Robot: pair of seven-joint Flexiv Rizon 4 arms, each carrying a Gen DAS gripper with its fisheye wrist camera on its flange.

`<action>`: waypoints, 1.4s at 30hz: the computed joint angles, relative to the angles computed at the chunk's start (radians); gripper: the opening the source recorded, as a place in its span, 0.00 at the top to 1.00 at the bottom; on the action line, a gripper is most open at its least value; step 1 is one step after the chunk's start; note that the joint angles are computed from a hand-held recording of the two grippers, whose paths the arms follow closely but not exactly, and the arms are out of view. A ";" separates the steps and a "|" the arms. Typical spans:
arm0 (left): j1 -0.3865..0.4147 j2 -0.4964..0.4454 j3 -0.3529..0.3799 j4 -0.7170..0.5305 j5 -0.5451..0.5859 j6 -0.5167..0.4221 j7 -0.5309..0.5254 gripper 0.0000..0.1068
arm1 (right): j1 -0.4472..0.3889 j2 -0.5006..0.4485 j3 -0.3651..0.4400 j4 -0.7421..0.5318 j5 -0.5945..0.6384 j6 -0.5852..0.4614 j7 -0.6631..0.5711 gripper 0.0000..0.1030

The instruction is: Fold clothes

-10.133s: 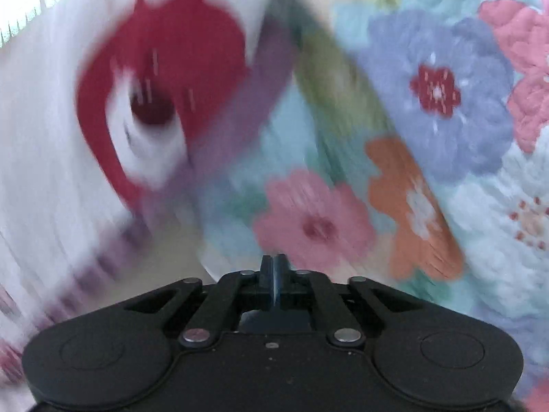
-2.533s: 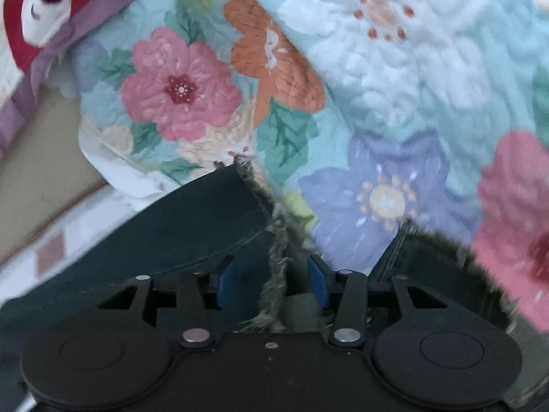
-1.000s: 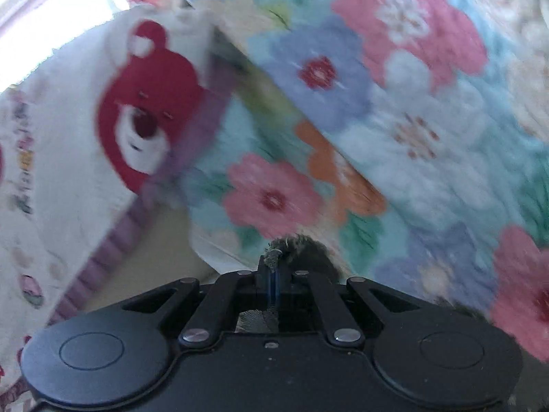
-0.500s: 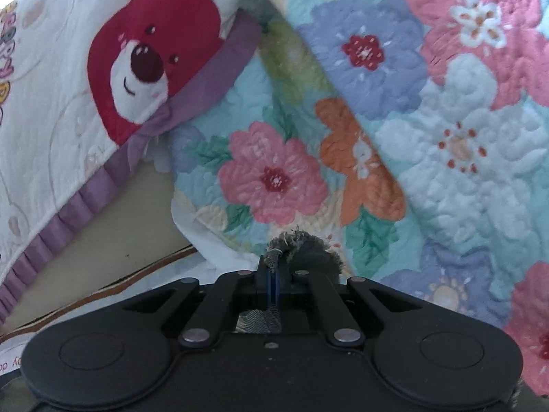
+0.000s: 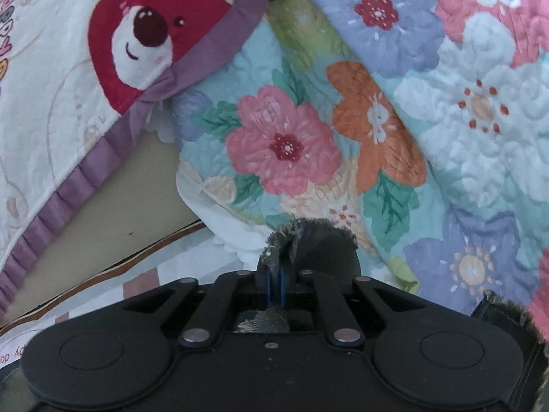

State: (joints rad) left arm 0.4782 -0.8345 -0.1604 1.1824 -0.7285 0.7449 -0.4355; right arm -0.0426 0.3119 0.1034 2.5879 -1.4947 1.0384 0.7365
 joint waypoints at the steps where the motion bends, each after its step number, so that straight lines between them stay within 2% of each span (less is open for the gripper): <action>1: 0.005 0.009 -0.009 0.013 -0.010 0.006 0.018 0.88 | -0.002 -0.001 -0.006 0.003 -0.006 0.013 0.007 0.86; 3: 0.021 0.020 -0.026 0.028 -0.035 -0.012 0.046 0.88 | -0.006 -0.004 -0.016 0.009 -0.019 0.040 0.023 0.73; 5: 0.026 0.017 -0.024 0.022 -0.046 -0.045 0.043 0.88 | -0.010 -0.011 -0.024 0.016 -0.032 0.070 0.039 0.66; 8: 0.020 0.003 -0.009 0.003 -0.041 -0.069 0.026 0.87 | -0.011 -0.023 -0.029 0.030 -0.046 0.105 0.057 0.65; 11: 0.020 -0.006 -0.005 -0.011 -0.040 -0.086 0.007 0.85 | 0.007 -0.029 -0.005 0.045 0.030 0.101 0.021 0.64; 14: 0.021 -0.003 -0.005 -0.003 -0.041 -0.081 0.012 0.85 | 0.100 -0.028 0.108 0.029 0.343 -0.097 -0.234 0.54; 15: 0.021 -0.001 -0.005 0.003 -0.042 -0.075 0.018 0.85 | 0.133 -0.033 0.143 0.015 0.409 -0.182 -0.312 0.54; 17: 0.019 0.006 -0.005 0.018 -0.045 -0.059 0.032 0.85 | 0.190 -0.043 0.190 -0.007 0.472 -0.325 -0.414 0.54; 19: 0.017 0.009 -0.004 0.025 -0.045 -0.051 0.039 0.84 | 0.234 -0.041 0.215 -0.016 0.499 -0.428 -0.435 0.50; 22: 0.016 0.011 -0.004 0.029 -0.046 -0.046 0.043 0.83 | 0.280 -0.022 0.227 -0.014 0.501 -0.514 -0.408 0.48; 25: 0.017 0.011 -0.005 0.029 -0.050 -0.048 0.041 0.82 | 0.271 0.033 0.176 0.039 0.448 -0.407 -0.337 0.47; 28: 0.018 0.012 -0.005 0.031 -0.053 -0.046 0.041 0.82 | 0.249 0.049 0.169 0.054 0.427 -0.379 -0.272 0.48; 30: 0.017 0.015 -0.005 0.036 -0.054 -0.041 0.045 0.82 | 0.253 0.037 0.192 0.036 0.448 -0.440 -0.288 0.48; 33: 0.015 0.015 -0.003 0.040 -0.052 -0.033 0.051 0.82 | 0.292 0.001 0.241 -0.007 0.506 -0.599 -0.319 0.47; 35: 0.014 0.014 -0.001 0.041 -0.049 -0.030 0.052 0.82 | 0.321 0.006 0.251 -0.008 0.518 -0.633 -0.290 0.47; 39: 0.014 0.010 0.000 0.032 -0.044 -0.039 0.041 0.82 | 0.360 0.055 0.245 0.033 0.554 -0.544 -0.189 0.48; 42: 0.016 0.007 0.000 0.028 -0.043 -0.045 0.033 0.82 | 0.360 0.078 0.234 0.078 0.554 -0.454 -0.123 0.48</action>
